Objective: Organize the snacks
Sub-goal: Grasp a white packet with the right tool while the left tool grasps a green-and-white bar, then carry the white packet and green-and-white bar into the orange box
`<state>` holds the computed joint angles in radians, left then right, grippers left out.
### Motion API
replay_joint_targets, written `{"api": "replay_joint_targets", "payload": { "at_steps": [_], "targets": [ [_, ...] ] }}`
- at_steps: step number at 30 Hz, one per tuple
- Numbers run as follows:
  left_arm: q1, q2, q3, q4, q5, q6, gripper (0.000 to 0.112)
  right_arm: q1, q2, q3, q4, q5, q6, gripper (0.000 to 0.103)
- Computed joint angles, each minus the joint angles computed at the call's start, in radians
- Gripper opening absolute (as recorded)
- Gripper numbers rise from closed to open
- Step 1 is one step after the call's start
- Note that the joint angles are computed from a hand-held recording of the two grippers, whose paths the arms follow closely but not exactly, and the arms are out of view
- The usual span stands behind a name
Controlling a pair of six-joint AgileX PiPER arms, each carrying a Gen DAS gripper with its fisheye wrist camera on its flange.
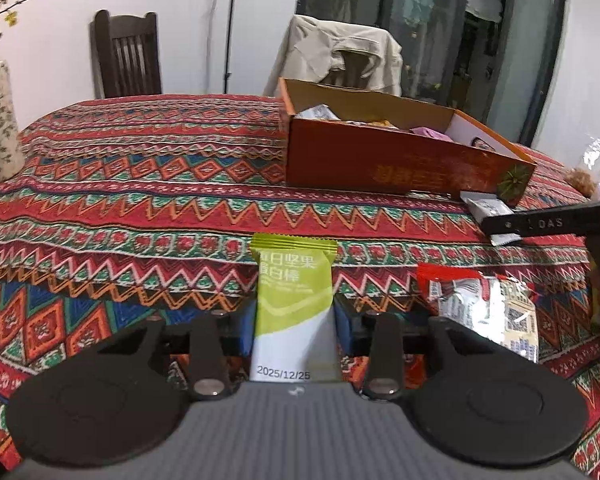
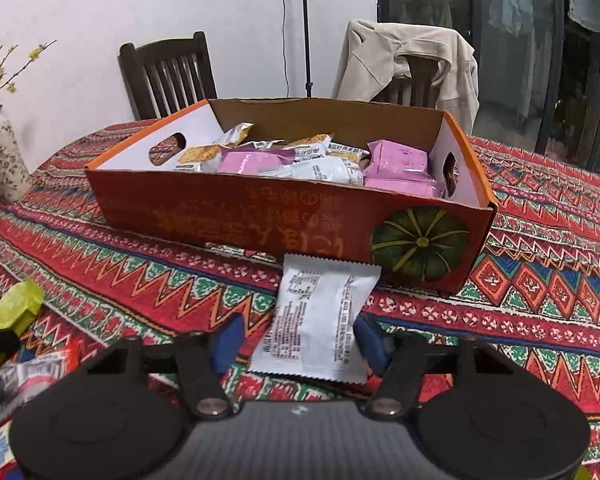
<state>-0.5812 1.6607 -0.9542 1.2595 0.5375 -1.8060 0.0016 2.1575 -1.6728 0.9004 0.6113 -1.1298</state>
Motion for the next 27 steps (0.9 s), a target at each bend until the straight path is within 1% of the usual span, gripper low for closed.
{"api": "replay_joint_targets", "payload": {
  "at_steps": [2, 3, 5, 7, 9, 11, 13, 16, 20, 23, 27],
  "targets": [
    [-0.015, -0.015, 0.006, -0.012, 0.019, -0.022, 0.039, -0.006, 0.005, -0.012, -0.002, 0.020, 0.001, 0.047],
    [-0.025, -0.029, 0.013, -0.015, 0.029, -0.038, 0.039, -0.011, 0.004, -0.011, 0.004, 0.034, -0.006, 0.046],
    [-0.067, -0.069, 0.037, -0.006, 0.067, -0.098, 0.039, -0.025, -0.011, 0.006, 0.018, 0.066, -0.030, 0.041],
    [-0.125, -0.106, 0.057, 0.004, 0.113, -0.159, 0.039, -0.043, -0.061, 0.078, 0.061, 0.081, -0.100, 0.040],
    [-0.199, -0.133, 0.064, -0.002, 0.171, -0.198, 0.039, -0.070, -0.142, 0.201, 0.131, 0.085, -0.218, 0.040],
    [-0.274, -0.146, 0.057, -0.017, 0.232, -0.218, 0.039, -0.107, -0.217, 0.310, 0.183, 0.117, -0.309, 0.040],
    [-0.355, -0.145, 0.036, -0.035, 0.296, -0.224, 0.039, -0.162, -0.296, 0.433, 0.242, 0.161, -0.415, 0.040],
    [-0.451, -0.135, 0.003, -0.055, 0.367, -0.220, 0.039, -0.264, -0.408, 0.602, 0.299, 0.255, -0.545, 0.040],
    [-0.559, -0.116, -0.049, -0.074, 0.451, -0.213, 0.039, -0.411, -0.532, 0.757, 0.314, 0.377, -0.651, 0.040],
    [-0.615, -0.106, -0.074, -0.069, 0.491, -0.218, 0.039, -0.520, -0.602, 0.823, 0.317, 0.460, -0.707, 0.040],
    [-0.681, -0.095, -0.103, -0.051, 0.543, -0.232, 0.039, -0.660, -0.668, 0.857, 0.306, 0.561, -0.745, 0.040]
  ]
}}
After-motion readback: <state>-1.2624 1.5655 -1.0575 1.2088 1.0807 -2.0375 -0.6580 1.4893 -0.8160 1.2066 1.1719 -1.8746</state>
